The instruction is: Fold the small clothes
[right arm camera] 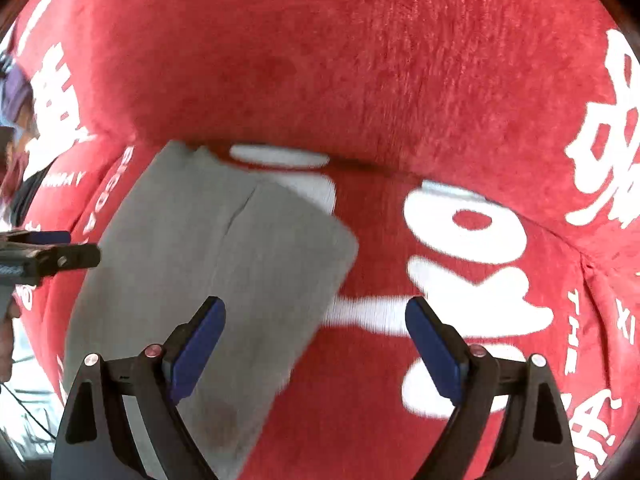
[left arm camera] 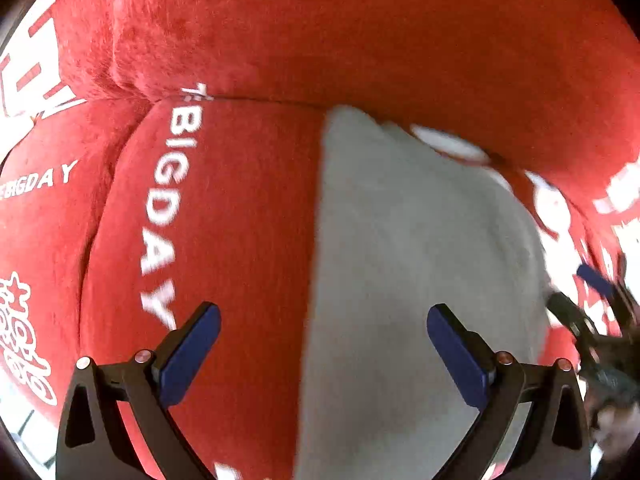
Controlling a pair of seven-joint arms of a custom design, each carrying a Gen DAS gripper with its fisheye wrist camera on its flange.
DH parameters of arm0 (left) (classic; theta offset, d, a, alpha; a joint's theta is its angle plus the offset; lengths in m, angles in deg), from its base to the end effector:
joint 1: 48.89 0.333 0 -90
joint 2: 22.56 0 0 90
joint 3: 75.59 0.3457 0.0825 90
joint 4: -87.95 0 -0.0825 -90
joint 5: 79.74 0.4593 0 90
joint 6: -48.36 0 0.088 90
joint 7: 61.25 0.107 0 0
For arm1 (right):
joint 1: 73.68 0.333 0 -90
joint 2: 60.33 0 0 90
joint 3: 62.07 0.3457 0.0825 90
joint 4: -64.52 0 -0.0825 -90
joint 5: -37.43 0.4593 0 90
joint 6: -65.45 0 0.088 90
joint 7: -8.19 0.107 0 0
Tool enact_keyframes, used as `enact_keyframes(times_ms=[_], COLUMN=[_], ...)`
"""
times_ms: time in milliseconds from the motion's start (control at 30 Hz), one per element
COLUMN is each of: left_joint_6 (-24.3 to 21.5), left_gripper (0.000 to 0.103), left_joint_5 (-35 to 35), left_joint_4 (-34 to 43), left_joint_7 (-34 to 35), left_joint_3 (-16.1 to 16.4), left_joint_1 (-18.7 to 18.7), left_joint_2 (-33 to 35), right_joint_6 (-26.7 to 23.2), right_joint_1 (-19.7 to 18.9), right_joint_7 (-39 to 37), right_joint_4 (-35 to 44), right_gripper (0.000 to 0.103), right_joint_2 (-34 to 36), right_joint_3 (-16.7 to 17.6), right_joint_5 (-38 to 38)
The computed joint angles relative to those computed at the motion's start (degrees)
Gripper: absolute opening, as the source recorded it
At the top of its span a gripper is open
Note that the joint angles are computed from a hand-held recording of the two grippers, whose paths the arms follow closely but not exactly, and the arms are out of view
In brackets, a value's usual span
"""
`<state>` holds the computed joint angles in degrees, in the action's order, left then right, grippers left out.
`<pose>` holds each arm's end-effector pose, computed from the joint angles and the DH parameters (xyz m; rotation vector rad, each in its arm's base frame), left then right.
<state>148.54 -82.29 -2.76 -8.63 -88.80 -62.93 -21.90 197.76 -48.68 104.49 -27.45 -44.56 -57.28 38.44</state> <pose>0.5772 -0.3008 0.6573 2.3967 -1.9969 0.2510 0.6630 0.3722 0.5218 -2.2726 1.5182 -0.2245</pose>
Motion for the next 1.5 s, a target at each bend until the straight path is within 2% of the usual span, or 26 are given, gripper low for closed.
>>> enact_keyframes(times_ms=[200, 333, 400, 433, 467, 500, 533, 567, 667, 733, 800, 833, 900, 967, 1100, 1233, 1333, 1400, 1433, 1467, 1500], left_joint_6=[3.1, 6.0, 7.2, 7.9, 8.2, 8.4, 8.5, 8.5, 9.3, 8.7, 7.4, 6.8, 4.7, 4.1, 2.8, 0.7, 0.2, -2.7, -3.0, -1.3, -1.1], left_gripper=[0.103, 0.103, 0.103, 0.103, 0.103, 0.103, 0.103, 0.103, 0.103, 0.103, 0.103, 0.103, 0.103, 0.103, 0.103, 0.103, 0.103, 0.103, 0.103, 0.103, 0.103], left_joint_5=[-4.8, -7.0, -7.4, -7.6, -7.6, -7.4, -7.3, -7.5, -9.2, -8.9, -7.6, -7.5, -8.0, -8.3, -6.7, -7.1, -6.0, -5.7, -7.2, -8.9, -8.8], left_joint_4=[-2.8, -1.8, -1.7, -1.8, -1.9, -1.8, -2.0, -2.1, -2.8, -2.2, -1.7, -1.5, -0.2, -1.3, -7.2, -13.5, -16.5, -17.4, -18.8, -20.6, -20.7], left_joint_7=[8.1, 11.3, 13.0, 14.1, 15.1, 15.3, 15.5, 15.9, 17.9, 19.0, 20.3, 20.4, 19.5, 17.5, 12.9, 7.1, 5.0, 4.2, 3.9, 3.5, 3.5], left_joint_3=[-3.0, -4.3, -4.7, -4.8, -4.9, -5.1, -5.1, -5.0, -4.8, -4.9, -5.0, -5.0, -4.9, -4.5, -2.8, -0.5, 0.3, 0.6, 1.1, 1.5, 1.5], left_joint_1=[-4.5, -7.3, -8.2, -8.5, -8.9, -9.2, -9.4, -9.4, -9.3, -9.5, -9.6, -9.6, -9.5, -9.0, -7.5, -5.3, -4.1, -3.6, -3.5, -3.2, -3.2], left_joint_2=[-4.0, -2.0, -1.4, -1.2, -0.9, -0.6, -0.3, -0.1, 0.2, 1.1, 1.5, 1.4, 1.1, -1.3, -9.5, -15.0, -15.9, -15.2, -15.4, -16.6, -16.9], right_joint_6=[1.6, 0.8, -2.5, -6.3, -8.5, -9.8, -9.0, -8.1, -4.4, -4.8, -7.7, -7.7, -5.4, -0.5, 5.4, 6.9, 7.9, 6.7, 4.5, 2.0, 1.3], right_joint_1=[-2.9, -5.4, -5.0, -4.8, -5.1, -5.9, -6.0, -5.3, -3.0, -1.0, -2.1, -2.6, -2.7, -2.0, -1.5, 0.2, 1.1, 1.5, 1.7, 1.9, 1.9], right_joint_7=[2.3, -2.1, -1.2, -0.3, -0.7, -2.0, -3.5, -4.6, -7.1, -3.7, -1.5, -0.8, 0.7, 1.3, -0.4, -5.3, -9.6, -11.0, -9.9, -8.0, -8.2], right_joint_4=[-4.9, 1.0, 5.8, 9.5, 11.6, 12.8, 13.2, 13.6, 13.6, 14.6, 15.7, 15.0, 10.9, 3.9, -8.4, -12.6, -14.0, -14.3, -14.3, -14.0, -15.0], right_gripper=[0.093, 0.093, 0.089, 0.084, 0.061, 0.046, 0.04, 0.027, 0.018, 0.018, 0.023, 0.028, 0.053, 0.062, 0.063, 0.063, 0.064, 0.078, 0.078, 0.078, 0.078], right_joint_2=[-2.8, 2.5, 6.3, 9.2, 10.9, 12.0, 12.2, 12.2, 11.4, 12.2, 13.3, 12.8, 9.5, 3.9, -6.7, -10.4, -10.7, -9.8, -9.3, -8.5, -8.7], right_joint_3=[0.1, 2.4, 2.1, 1.9, 2.2, 3.0, 3.4, 3.1, 1.6, -0.9, -0.8, -0.5, -0.7, -1.0, 1.2, 3.8, 5.1, 5.4, 5.1, 4.8, 4.7], right_joint_5=[8.2, 19.7, 19.6, 19.0, 20.0, 22.1, 23.1, 22.1, 17.0, 11.1, 11.8, 12.6, 12.5, 10.2, 10.5, 11.5, 17.1, 19.5, 18.3, 16.7, 17.1])
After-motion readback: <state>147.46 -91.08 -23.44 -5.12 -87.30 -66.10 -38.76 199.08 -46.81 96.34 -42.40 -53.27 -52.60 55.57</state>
